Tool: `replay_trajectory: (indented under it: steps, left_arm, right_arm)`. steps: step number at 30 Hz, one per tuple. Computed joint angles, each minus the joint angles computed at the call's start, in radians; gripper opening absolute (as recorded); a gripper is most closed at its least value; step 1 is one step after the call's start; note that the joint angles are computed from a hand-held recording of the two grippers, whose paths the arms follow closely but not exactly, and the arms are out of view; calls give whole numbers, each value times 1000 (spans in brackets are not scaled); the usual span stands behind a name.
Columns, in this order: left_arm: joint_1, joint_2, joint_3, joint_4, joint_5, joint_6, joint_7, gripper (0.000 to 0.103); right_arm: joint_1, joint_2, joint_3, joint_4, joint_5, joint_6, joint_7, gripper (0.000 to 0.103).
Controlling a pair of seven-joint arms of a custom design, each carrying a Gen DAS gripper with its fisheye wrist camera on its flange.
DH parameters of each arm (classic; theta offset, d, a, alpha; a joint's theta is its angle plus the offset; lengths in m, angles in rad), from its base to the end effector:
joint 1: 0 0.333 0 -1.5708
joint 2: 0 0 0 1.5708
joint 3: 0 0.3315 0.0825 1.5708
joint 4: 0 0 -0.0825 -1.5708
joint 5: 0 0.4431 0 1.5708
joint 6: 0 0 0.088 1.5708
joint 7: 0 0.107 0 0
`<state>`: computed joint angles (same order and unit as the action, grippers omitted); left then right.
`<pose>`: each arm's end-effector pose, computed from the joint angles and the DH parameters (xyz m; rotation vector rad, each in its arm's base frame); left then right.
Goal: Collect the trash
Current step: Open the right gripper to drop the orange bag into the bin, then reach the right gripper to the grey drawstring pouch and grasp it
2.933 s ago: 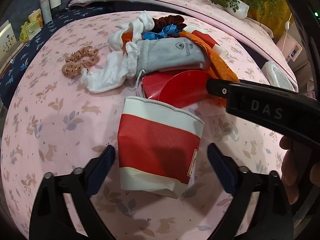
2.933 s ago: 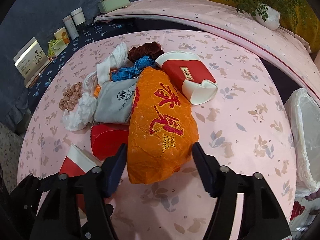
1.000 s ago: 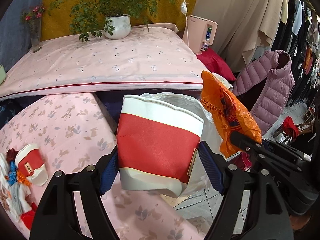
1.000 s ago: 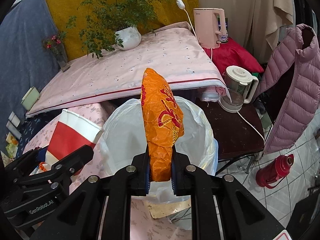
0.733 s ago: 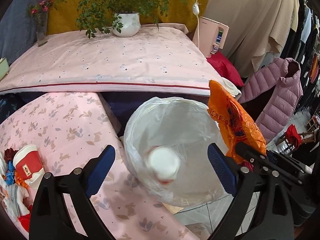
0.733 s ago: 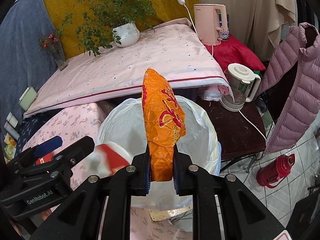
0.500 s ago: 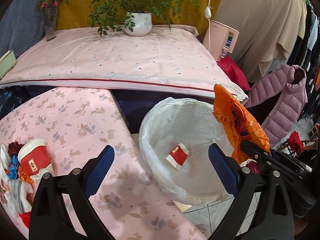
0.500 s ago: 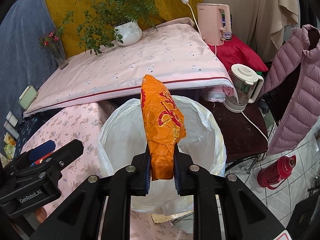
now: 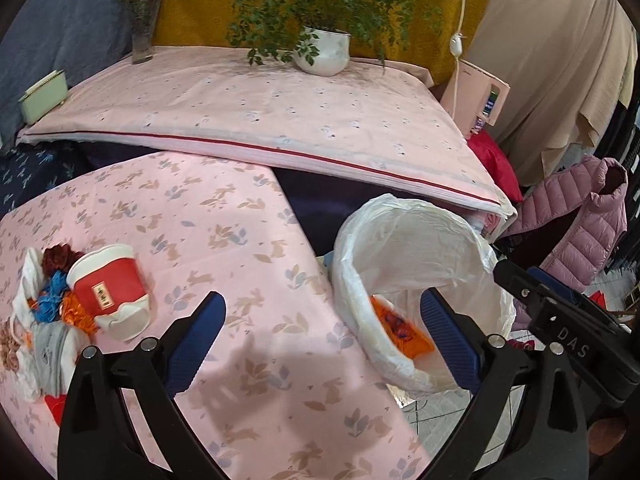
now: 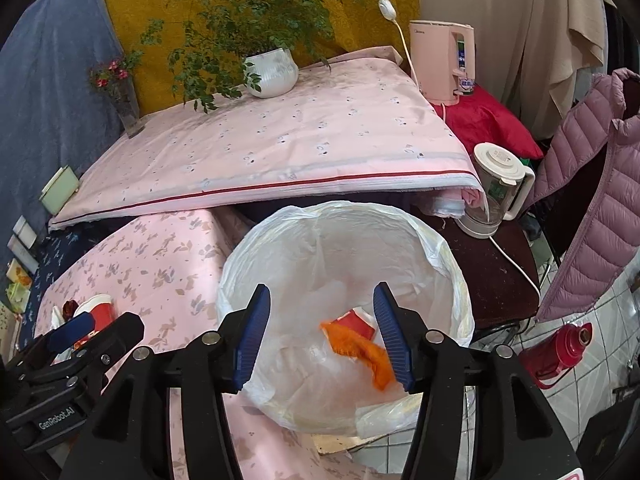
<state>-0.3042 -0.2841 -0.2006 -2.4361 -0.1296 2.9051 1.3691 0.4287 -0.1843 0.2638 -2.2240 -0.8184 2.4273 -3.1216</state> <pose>0.4744 -0.2577 0.4790 -1.6945 2.0790 -0.9691 0.4423 0.3694 0.4789 -1.4229 2.0492 -0.6869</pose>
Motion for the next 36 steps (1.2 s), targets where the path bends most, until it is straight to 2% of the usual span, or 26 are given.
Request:
replay_trajectory:
  steps: [10, 18, 27, 36]
  left_arm:
    - [99, -128, -10, -118, 73, -27, -131, 94]
    - [169, -253, 34, -234, 102, -57, -180, 94]
    - [275, -375, 88, -345, 123, -90, -182, 94]
    - [384, -409, 120, -402, 143, -112, -164, 94]
  right_arm:
    - [49, 54, 19, 75, -19, -3, -16, 59]
    - [127, 154, 14, 185, -36, -1, -50, 59]
    - [239, 308, -23, 347, -14, 17, -145, 59]
    - [346, 465, -76, 521, 46, 34, -271, 59]
